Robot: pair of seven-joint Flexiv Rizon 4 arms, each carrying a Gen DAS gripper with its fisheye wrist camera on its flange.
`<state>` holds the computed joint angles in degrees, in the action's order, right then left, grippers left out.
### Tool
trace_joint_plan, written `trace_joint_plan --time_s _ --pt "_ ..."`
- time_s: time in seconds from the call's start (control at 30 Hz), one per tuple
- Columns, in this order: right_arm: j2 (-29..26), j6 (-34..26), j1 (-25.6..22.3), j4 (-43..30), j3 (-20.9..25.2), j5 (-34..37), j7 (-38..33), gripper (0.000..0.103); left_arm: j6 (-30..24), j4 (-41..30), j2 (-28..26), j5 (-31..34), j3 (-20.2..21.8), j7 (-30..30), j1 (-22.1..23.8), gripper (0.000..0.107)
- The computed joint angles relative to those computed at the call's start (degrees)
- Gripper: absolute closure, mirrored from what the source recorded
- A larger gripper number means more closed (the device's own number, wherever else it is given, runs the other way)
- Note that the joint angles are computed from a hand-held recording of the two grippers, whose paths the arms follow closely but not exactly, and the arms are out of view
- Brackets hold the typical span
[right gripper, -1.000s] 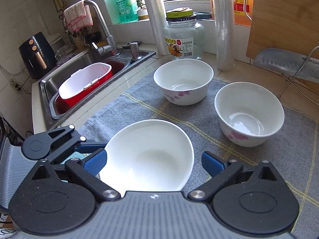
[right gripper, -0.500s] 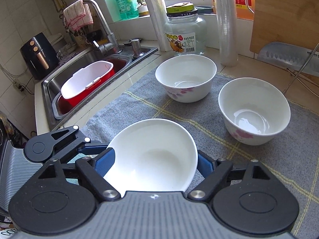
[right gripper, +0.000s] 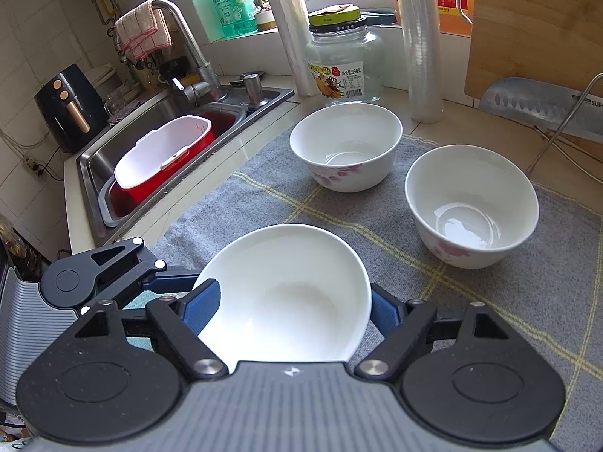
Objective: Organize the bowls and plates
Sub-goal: 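Lift the white bowl with the right gripper off the towel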
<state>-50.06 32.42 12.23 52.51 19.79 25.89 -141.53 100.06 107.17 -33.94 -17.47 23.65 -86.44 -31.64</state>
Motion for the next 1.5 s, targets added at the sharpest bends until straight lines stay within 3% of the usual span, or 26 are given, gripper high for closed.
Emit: trace_joint_plan --time_s 0.2,0.4,0.93,1.23,1.5 --pt "0.70 -1.81 -1.45 -0.11 0.31 0.77 -1.04 0.016 -4.22 -2.49 -0.86 1.12 5.05 -1.77 -4.44 0.023" --pt "1.94 -1.18 -3.04 1.13 0.13 2.30 -1.74 0.016 -6.86 -5.27 -1.28 5.24 5.08 -4.66 -4.48 0.023" --pt "3.48 3.79 -6.56 4.27 -1.02 3.25 -0.35 0.016 -10.42 -13.78 -3.29 14.75 -7.48 -6.56 4.85 0.023" --pt "3.00 5.28 -8.47 4.08 -1.47 2.87 1.82 0.016 -12.76 -18.94 -5.86 16.12 -14.31 -3.55 9.01 0.023" --pt "2.14 6.53 -9.39 3.48 -1.70 2.06 3.14 0.016 -14.91 -22.90 -8.15 15.65 -17.43 -1.30 10.52 0.023"
